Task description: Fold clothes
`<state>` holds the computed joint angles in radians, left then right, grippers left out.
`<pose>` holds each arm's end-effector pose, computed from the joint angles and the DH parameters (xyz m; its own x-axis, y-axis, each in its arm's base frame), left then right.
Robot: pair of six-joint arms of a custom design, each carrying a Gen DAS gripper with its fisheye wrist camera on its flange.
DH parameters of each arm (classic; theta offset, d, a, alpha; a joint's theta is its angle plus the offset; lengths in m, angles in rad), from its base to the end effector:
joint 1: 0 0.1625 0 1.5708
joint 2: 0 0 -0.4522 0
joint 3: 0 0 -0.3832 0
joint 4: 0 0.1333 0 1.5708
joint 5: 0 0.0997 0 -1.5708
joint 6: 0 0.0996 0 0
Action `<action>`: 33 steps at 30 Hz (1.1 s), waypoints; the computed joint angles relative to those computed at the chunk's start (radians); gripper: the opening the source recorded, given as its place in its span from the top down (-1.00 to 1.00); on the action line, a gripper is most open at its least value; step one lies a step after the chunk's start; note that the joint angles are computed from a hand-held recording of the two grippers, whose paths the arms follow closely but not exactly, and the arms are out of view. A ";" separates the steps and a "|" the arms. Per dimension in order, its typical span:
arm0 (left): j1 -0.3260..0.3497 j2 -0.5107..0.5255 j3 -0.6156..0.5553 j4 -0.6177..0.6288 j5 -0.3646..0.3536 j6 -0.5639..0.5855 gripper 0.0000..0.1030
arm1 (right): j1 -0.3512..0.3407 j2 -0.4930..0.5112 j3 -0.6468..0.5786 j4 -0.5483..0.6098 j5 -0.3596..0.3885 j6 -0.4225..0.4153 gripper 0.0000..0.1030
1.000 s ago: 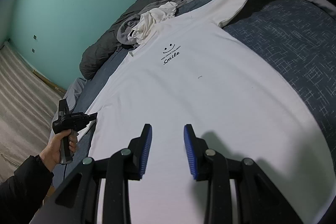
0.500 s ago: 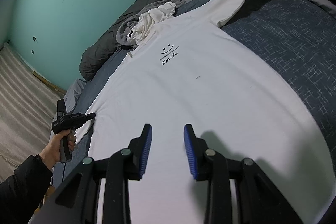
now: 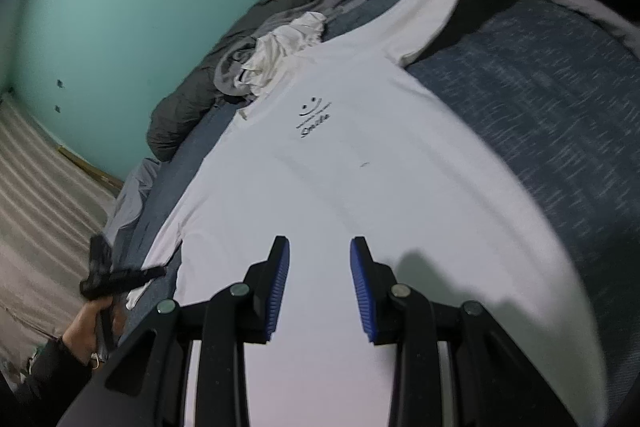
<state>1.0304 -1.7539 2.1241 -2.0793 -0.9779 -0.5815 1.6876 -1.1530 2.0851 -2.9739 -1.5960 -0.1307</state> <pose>-0.0361 -0.4274 0.4004 -0.9073 -0.1652 -0.3867 0.0134 0.9078 -0.4192 0.1935 -0.5270 0.2247 -0.9722 -0.2196 0.0814 -0.2325 0.8638 -0.4470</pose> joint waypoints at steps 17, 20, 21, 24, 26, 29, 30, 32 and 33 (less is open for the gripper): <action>-0.322 -0.337 0.185 0.429 -0.143 -0.392 0.22 | -0.026 -0.232 -0.112 0.640 -0.327 -0.100 -0.01; -0.361 -0.363 0.200 0.474 -0.161 -0.442 0.21 | -0.039 -0.258 -0.091 0.677 -0.328 -0.109 -0.01; -0.373 -0.370 0.206 0.487 -0.168 -0.457 0.20 | -0.044 -0.263 -0.087 0.689 -0.324 -0.111 -0.01; -0.401 -0.383 0.223 0.498 -0.183 -0.488 0.20 | -0.060 -0.277 -0.069 0.699 -0.307 -0.108 -0.01; -0.416 -0.378 0.234 0.490 -0.194 -0.485 0.20 | -0.068 -0.283 -0.058 0.697 -0.298 -0.110 -0.01; -0.420 -0.355 0.247 0.477 -0.198 -0.470 0.20 | -0.070 -0.290 -0.047 0.697 -0.288 -0.121 -0.01; -0.412 -0.348 0.252 0.464 -0.203 -0.461 0.21 | -0.070 -0.291 -0.044 0.700 -0.284 -0.126 -0.01; -0.399 -0.336 0.262 0.437 -0.213 -0.440 0.46 | -0.069 -0.294 -0.043 0.719 -0.277 -0.139 0.06; -0.394 -0.329 0.268 0.421 -0.220 -0.423 0.89 | -0.069 -0.296 -0.042 0.728 -0.275 -0.145 0.16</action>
